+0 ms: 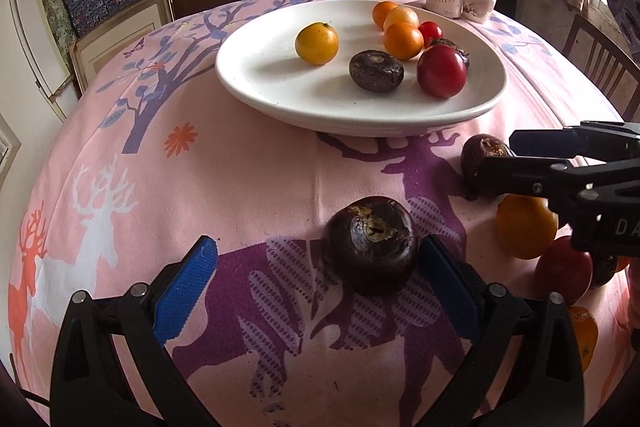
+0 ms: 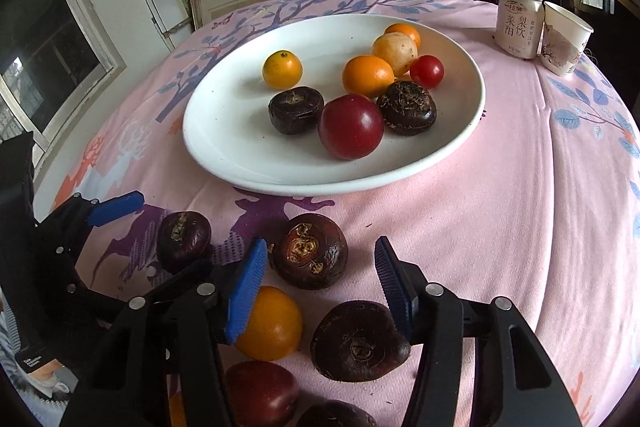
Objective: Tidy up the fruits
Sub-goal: 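Grasp a dark brown fruit with the left tool while the right tool grasps another, then lower both dark brown fruits onto the white plate and open both tools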
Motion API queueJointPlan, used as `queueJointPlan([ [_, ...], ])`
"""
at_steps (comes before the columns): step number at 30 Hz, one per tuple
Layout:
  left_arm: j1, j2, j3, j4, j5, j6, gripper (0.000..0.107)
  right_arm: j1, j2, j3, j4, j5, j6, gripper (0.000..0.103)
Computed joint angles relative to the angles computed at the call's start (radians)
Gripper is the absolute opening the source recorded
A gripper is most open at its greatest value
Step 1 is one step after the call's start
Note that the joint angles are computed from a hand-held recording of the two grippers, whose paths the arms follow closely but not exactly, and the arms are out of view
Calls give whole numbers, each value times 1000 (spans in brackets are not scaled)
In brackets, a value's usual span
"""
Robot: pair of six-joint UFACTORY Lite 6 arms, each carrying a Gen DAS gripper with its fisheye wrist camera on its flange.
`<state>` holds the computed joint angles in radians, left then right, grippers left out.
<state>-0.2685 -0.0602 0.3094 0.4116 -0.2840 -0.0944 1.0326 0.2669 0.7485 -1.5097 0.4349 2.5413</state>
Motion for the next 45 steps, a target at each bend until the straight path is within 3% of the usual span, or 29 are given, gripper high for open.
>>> queueJointPlan([
  [4,57,38,30,254,-7,-245,99,2,17,32,97,28,-128,53],
  [6,55,36,28,238,-8,-230,99,13,4,25,172,70,-204,48],
  [11,48,28,24,242,-3,-241,99,-7,-156,-157,193,85,-183,48],
  [15,53,32,26,250,-6,-246,99,-82,-299,-319,16,-3,10,48],
  [20,51,28,23,241,-5,-237,99,-74,-386,-376,-96,-1,123,47],
  [28,38,40,38,233,-5,-249,99,-69,-246,-245,25,51,-67,47],
  [33,18,58,55,229,-6,-253,99,-133,-176,-191,36,-33,-152,44],
  [38,9,60,56,234,-13,-256,98,-99,-151,-164,95,0,-215,41],
  [39,11,55,52,253,-18,-268,97,-93,-153,-166,80,0,-200,41],
  [41,17,41,42,293,-31,-294,81,-75,-164,-174,66,22,-173,41],
  [45,47,17,26,391,-59,-361,62,-49,-212,-220,32,47,-97,41],
])
